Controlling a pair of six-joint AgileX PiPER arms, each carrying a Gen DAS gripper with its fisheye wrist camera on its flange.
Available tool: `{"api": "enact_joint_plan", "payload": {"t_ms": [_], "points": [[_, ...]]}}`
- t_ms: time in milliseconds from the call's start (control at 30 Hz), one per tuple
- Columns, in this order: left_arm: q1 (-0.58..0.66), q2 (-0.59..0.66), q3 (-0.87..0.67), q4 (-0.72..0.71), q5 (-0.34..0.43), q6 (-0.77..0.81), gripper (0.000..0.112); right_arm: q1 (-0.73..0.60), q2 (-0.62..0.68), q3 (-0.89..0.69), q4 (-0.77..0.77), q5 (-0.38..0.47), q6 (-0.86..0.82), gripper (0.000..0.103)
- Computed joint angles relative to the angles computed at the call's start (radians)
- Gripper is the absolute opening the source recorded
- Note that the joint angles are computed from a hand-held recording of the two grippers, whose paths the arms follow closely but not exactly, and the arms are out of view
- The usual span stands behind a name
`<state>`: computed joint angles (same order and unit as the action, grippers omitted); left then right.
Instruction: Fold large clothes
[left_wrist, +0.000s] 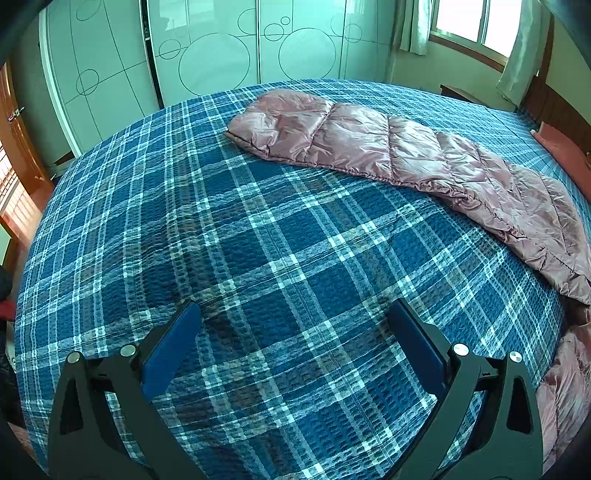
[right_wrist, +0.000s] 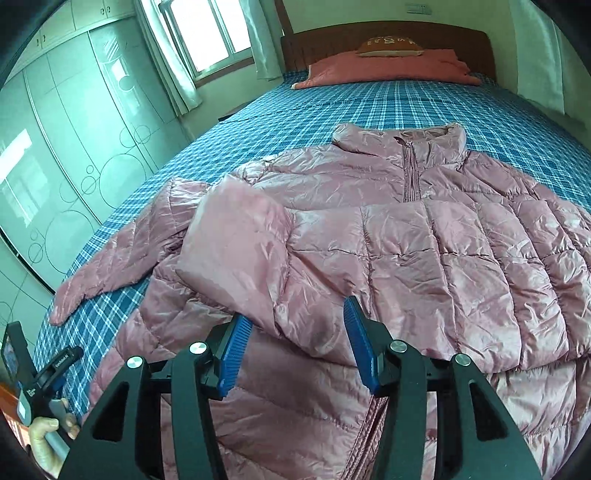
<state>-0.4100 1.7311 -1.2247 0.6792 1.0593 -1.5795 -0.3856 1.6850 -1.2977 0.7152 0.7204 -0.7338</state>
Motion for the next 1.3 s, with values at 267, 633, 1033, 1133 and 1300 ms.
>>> {"api": "enact_joint_plan", "payload": {"t_ms": [267, 633, 1033, 1133, 1300], "points": [[0.0, 0.002, -0.001, 0.001, 0.0, -0.001, 0.101, 0.174, 0.057, -0.057, -0.217, -0.079, 0.175, 0.051], [-0.001, 0.0, 0.003, 0.003, -0.003, -0.005, 0.101, 0.205, 0.244, -0.269, -0.172, 0.05, 0.305, 0.025], [-0.004, 0.001, 0.005, 0.007, -0.002, -0.009, 0.101, -0.219, 0.121, -0.223, -0.033, 0.12, 0.122, 0.047], [-0.002, 0.002, 0.005, 0.009, -0.003, -0.009, 0.101, -0.32, 0.199, -0.315, -0.125, 0.072, 0.207, 0.045], [-0.005, 0.003, 0.004, 0.01, 0.001, -0.011, 0.101, -0.388, 0.332, -0.394, -0.161, 0.105, 0.185, 0.039]]}}
